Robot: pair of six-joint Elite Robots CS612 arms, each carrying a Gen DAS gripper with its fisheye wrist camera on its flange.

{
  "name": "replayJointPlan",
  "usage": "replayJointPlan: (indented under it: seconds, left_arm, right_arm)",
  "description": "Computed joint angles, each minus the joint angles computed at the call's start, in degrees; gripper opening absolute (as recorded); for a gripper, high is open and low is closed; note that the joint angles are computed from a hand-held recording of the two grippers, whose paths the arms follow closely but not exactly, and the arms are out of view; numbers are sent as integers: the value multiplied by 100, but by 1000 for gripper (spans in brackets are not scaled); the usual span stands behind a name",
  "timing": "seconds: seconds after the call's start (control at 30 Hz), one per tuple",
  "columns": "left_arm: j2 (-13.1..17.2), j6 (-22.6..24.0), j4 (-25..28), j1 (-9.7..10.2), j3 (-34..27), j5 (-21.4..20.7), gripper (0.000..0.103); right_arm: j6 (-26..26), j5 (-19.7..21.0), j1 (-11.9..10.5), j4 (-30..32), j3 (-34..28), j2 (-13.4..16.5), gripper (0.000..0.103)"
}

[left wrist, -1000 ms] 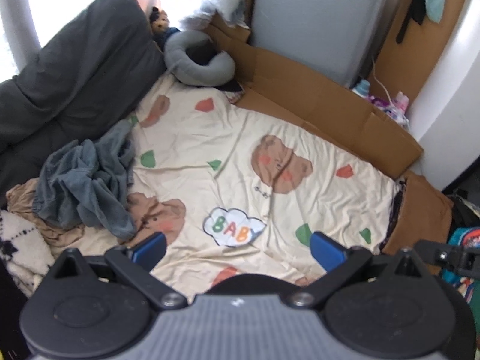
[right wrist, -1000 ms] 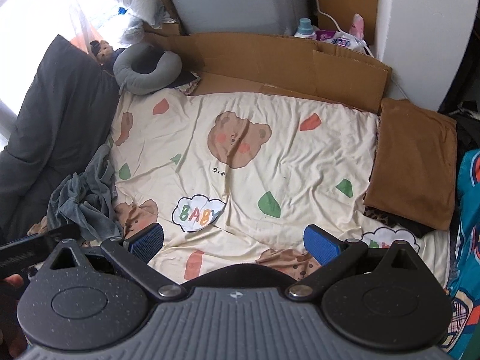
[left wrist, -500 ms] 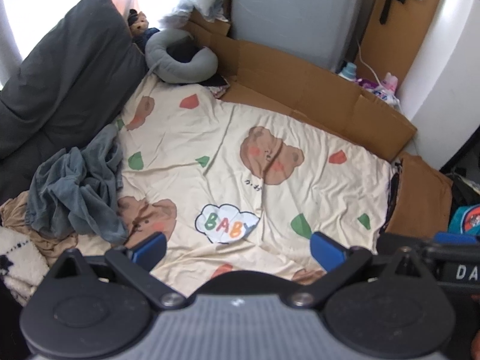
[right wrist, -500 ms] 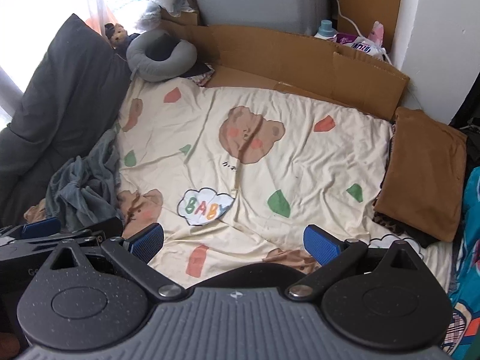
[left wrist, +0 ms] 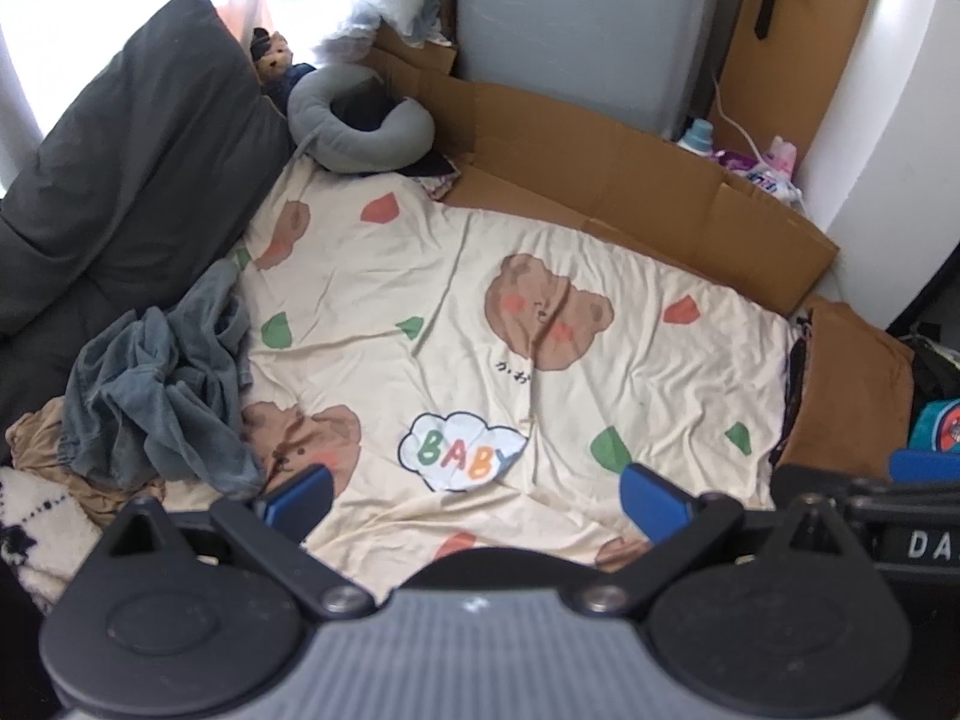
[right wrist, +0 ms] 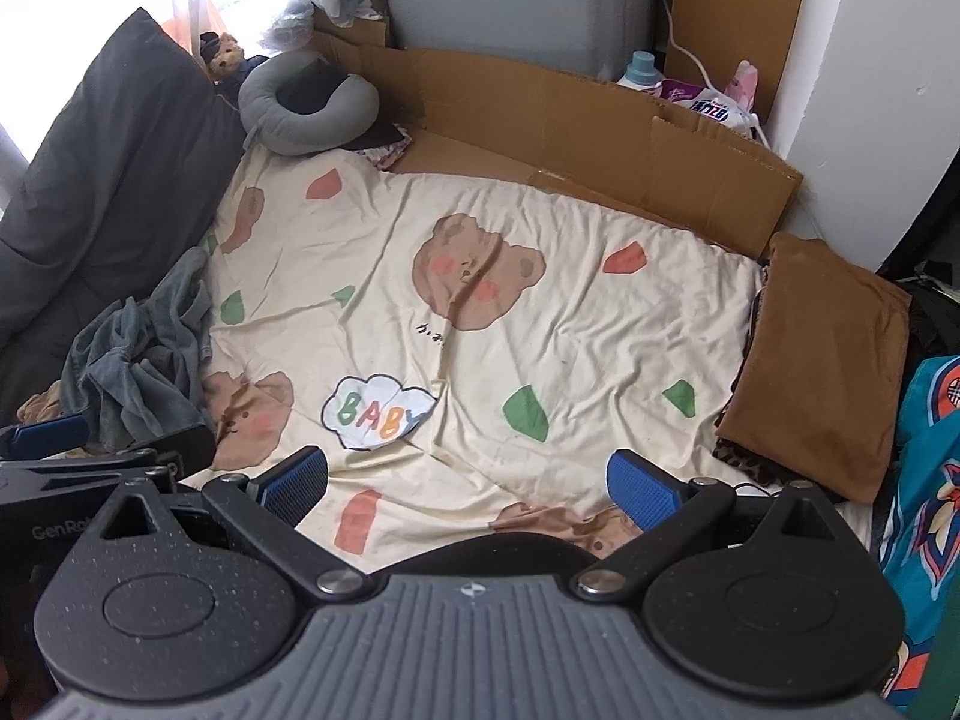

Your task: Fold clothes

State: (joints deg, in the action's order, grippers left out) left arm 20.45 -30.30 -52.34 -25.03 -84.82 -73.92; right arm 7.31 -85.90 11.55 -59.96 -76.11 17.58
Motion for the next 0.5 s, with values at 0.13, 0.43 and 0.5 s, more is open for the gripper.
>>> replayJointPlan:
  seconds: [0.13, 0.43, 0.5]
  left_arm:
    - [-2, 42, 26, -17, 4, 87, 101]
    - [-9, 90, 15, 9, 30, -52, 96]
    - [0, 118, 18, -10, 15, -5, 96]
  right_arm:
    - [43, 21, -36, 2, -2, 1, 102]
    - [57, -1, -49, 14, -28, 9, 102]
    - [69, 17, -55, 14, -37, 14, 102]
